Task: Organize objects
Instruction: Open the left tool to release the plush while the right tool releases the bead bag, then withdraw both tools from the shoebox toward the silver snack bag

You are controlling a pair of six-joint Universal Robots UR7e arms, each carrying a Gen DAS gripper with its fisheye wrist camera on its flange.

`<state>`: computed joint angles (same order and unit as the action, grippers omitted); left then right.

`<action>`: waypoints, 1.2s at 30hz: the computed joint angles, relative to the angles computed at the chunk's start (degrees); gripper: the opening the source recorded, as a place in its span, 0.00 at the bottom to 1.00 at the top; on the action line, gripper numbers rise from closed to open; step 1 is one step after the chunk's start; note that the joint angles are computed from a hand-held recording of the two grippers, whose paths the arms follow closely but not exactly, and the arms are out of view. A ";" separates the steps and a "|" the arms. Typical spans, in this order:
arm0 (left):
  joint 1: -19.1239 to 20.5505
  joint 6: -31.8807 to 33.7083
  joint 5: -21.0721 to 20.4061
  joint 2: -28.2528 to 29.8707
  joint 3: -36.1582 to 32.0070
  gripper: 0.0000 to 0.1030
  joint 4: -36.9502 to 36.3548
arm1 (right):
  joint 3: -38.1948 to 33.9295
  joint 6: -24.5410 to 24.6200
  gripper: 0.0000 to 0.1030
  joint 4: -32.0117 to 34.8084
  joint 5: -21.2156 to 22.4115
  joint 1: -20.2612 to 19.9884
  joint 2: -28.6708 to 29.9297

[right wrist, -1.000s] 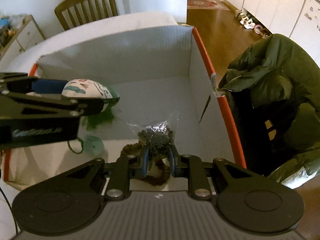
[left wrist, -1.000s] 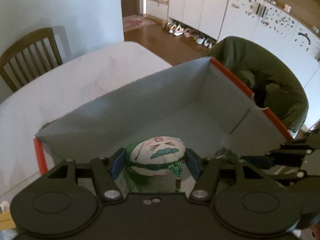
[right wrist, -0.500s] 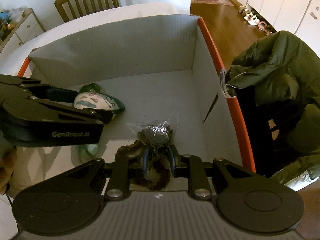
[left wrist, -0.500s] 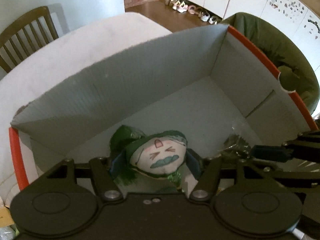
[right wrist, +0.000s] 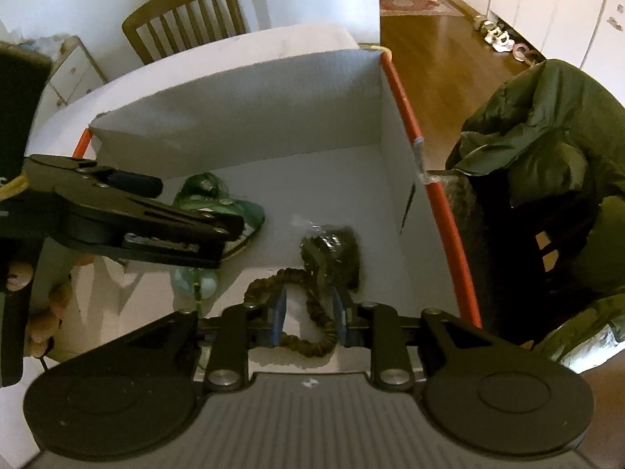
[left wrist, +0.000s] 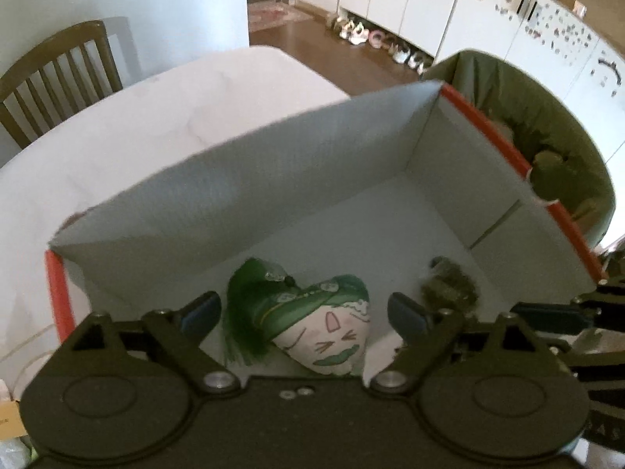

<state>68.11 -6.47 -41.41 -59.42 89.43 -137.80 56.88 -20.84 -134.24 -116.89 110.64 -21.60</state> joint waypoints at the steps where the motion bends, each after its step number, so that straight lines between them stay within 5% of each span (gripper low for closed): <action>1: -0.30 0.10 -0.20 -0.78 0.92 0.89 -0.99 | 0.35 0.08 0.24 -0.36 0.20 0.04 -0.31; 20: -6.29 4.61 -1.03 -11.22 11.26 0.89 -13.44 | 11.53 1.39 0.25 -9.36 5.94 2.74 -8.77; 28: -8.51 3.27 -0.10 -19.42 19.30 0.91 -16.17 | 17.08 2.75 0.46 -13.85 8.82 4.77 -11.89; 36: -11.01 4.18 3.02 -28.83 26.78 0.97 -16.69 | 22.26 3.88 0.52 -18.33 9.23 7.37 -13.23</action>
